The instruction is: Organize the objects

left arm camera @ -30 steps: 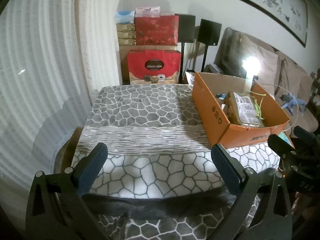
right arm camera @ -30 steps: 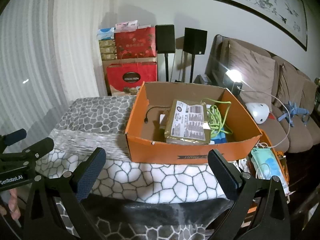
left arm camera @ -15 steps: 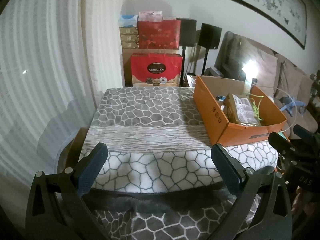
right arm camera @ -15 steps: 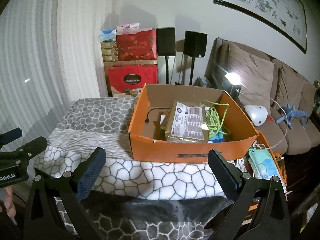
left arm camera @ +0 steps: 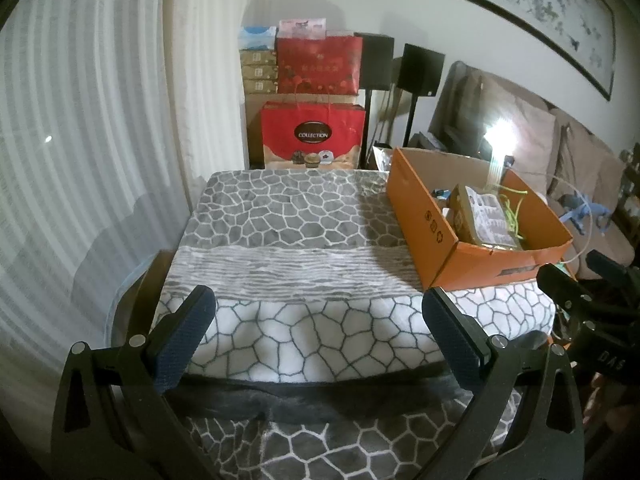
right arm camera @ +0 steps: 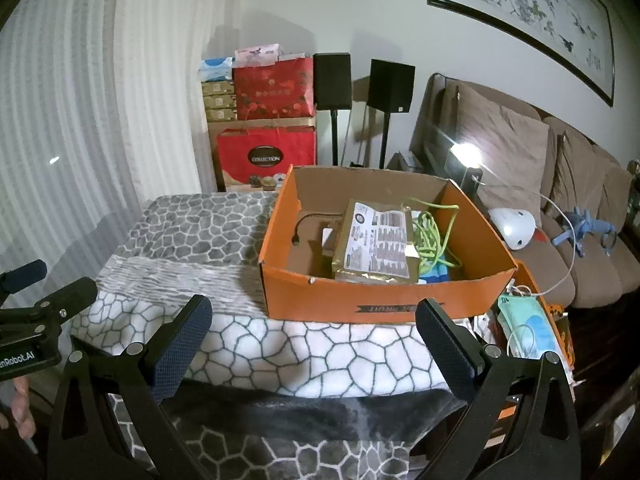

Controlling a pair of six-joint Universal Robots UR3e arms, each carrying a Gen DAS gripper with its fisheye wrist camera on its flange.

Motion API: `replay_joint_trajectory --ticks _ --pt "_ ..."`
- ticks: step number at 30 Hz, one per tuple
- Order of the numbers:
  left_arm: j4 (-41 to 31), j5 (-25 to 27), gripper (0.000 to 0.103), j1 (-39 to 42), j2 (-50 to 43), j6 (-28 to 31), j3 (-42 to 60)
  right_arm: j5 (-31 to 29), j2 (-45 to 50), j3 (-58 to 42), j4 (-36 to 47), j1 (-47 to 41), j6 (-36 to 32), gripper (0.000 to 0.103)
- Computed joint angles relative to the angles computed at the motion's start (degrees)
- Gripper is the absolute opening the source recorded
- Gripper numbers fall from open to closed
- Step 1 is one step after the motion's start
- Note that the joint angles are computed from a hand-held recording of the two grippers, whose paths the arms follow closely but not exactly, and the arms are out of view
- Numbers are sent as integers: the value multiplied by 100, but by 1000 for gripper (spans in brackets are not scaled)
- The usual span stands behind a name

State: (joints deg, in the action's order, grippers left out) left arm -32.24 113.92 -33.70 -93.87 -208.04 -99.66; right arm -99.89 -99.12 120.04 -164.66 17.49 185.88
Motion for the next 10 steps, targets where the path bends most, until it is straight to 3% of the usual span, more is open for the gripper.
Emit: replay_joint_trajectory --ticks 10 --pt "9 20 103 -17 -69 30 27 22 -78 26 81 -35 0 103"
